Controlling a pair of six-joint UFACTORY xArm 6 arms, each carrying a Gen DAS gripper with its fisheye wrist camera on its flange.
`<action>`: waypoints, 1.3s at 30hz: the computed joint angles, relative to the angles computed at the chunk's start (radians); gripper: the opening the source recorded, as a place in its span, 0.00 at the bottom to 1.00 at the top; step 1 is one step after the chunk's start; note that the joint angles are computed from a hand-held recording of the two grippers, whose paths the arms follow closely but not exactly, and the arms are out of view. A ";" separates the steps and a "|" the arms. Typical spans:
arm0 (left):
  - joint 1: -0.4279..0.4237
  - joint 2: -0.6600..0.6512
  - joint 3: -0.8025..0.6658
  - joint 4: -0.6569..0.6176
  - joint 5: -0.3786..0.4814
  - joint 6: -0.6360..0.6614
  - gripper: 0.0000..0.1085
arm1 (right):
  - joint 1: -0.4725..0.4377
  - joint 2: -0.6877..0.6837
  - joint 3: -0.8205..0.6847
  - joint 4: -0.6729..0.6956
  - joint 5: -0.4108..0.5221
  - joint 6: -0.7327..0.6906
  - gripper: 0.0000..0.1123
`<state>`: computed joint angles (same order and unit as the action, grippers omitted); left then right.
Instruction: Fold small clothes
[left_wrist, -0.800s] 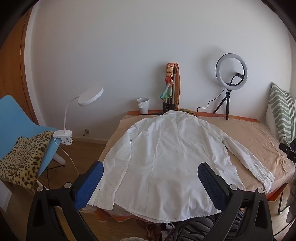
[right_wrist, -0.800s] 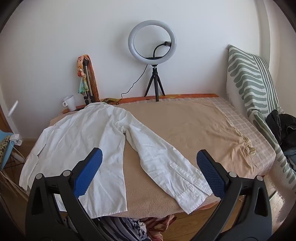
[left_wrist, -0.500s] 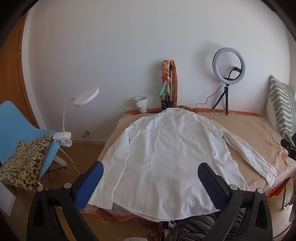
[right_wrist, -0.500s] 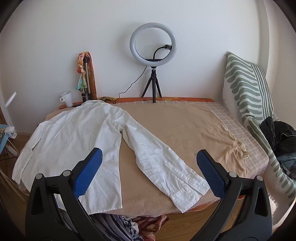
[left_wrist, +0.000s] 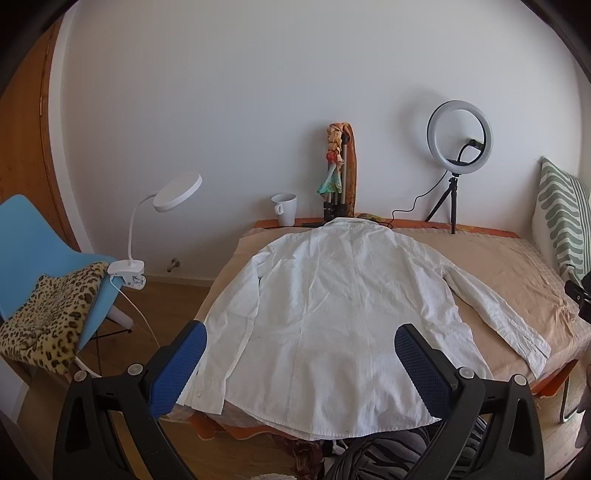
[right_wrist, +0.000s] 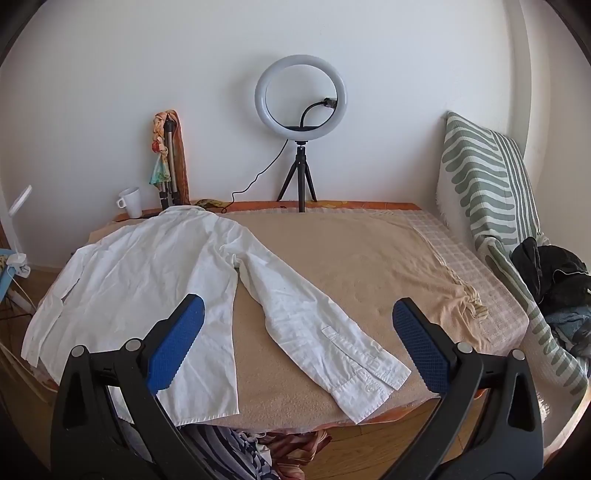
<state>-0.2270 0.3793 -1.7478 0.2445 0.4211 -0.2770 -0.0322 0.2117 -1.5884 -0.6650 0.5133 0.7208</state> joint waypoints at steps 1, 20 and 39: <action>0.000 -0.001 0.001 0.001 -0.002 -0.002 0.95 | 0.000 -0.002 0.001 0.001 -0.001 0.000 0.92; -0.006 -0.023 0.025 0.060 -0.021 -0.054 0.95 | 0.003 -0.003 0.000 0.002 0.002 0.002 0.92; -0.007 -0.004 -0.016 0.051 -0.005 -0.039 0.95 | 0.003 -0.002 -0.001 0.024 0.000 -0.009 0.92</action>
<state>-0.2342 0.3753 -1.7643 0.2954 0.4165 -0.3158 -0.0290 0.2099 -1.5893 -0.6407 0.5136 0.7119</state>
